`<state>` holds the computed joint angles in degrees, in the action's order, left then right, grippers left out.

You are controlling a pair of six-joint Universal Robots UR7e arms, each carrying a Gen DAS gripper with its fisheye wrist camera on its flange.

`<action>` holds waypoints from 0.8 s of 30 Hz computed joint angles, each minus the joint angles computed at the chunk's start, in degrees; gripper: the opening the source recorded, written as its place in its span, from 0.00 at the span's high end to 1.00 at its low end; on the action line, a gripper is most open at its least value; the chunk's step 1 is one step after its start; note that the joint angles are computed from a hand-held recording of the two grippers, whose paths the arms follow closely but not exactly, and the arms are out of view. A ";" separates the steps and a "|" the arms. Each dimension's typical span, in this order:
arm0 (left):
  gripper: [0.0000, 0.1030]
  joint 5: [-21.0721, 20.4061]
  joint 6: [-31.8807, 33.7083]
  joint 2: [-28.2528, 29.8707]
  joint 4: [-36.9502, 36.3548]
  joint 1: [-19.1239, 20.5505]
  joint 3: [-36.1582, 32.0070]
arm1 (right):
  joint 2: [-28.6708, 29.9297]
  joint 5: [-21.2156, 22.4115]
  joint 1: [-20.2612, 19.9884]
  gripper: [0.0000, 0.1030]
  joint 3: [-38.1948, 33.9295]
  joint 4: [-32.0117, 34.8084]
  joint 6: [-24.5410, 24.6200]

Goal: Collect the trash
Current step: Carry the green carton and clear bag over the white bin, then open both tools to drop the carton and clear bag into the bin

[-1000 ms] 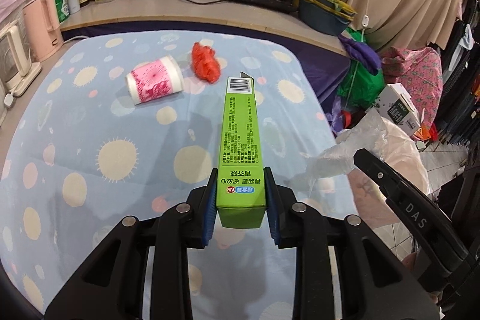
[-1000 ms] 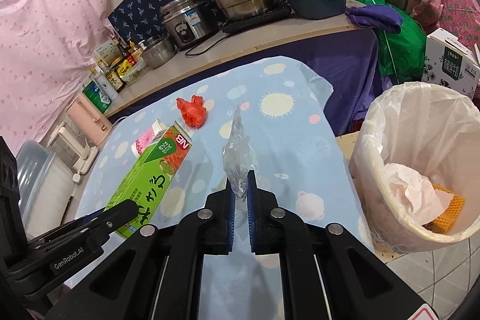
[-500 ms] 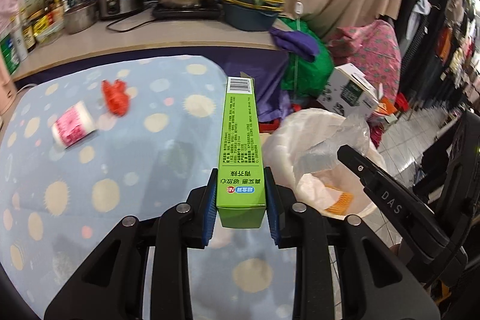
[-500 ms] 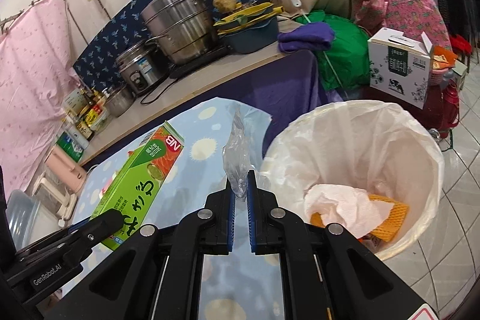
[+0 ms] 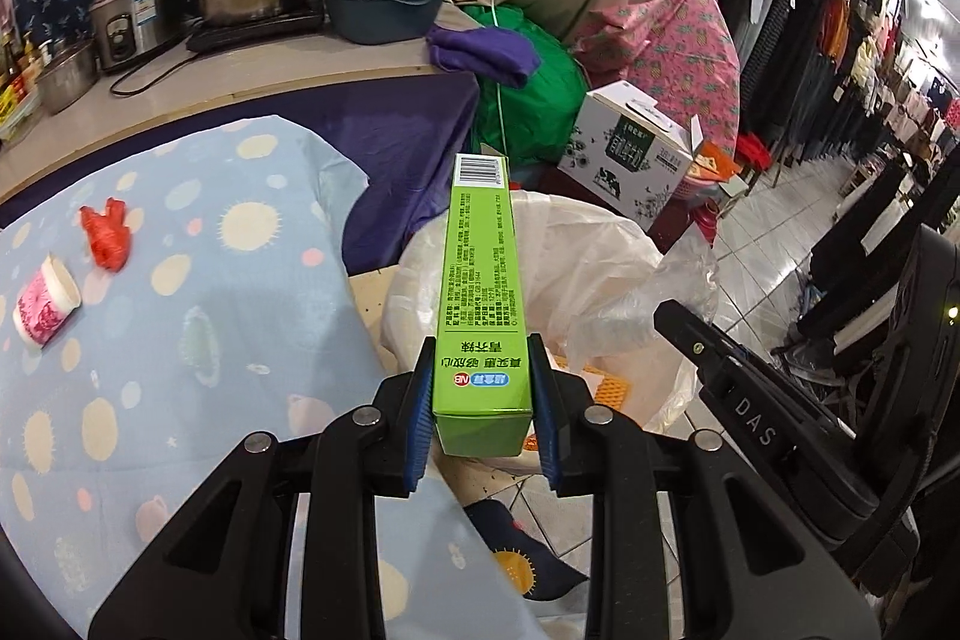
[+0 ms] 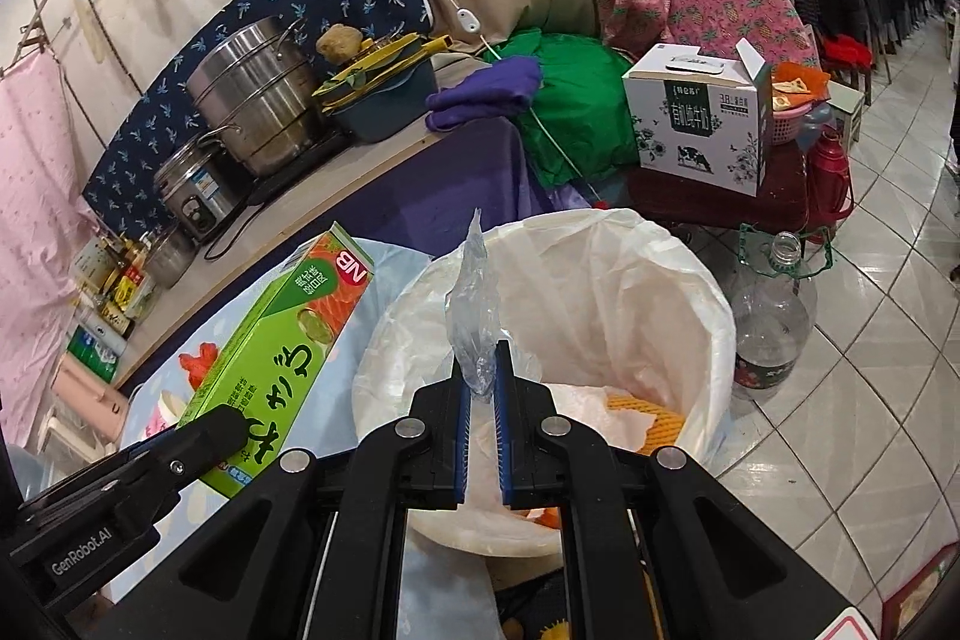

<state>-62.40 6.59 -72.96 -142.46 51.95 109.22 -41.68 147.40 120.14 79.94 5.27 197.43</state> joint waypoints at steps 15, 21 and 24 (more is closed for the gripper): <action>0.73 1.46 -0.52 4.01 0.91 0.07 -0.72 | -2.16 -1.18 -2.72 0.93 3.15 -1.10 1.38; 0.73 1.65 -0.98 4.65 1.35 0.22 -0.91 | -2.39 -1.26 -3.01 0.89 3.46 -1.40 1.68; 0.72 1.62 -0.90 4.80 1.09 0.29 -0.88 | -2.40 -1.19 -2.92 0.87 3.60 -1.92 1.94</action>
<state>-60.78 5.69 -68.16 -141.37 52.24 108.35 -44.08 146.21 117.22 83.54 3.35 199.37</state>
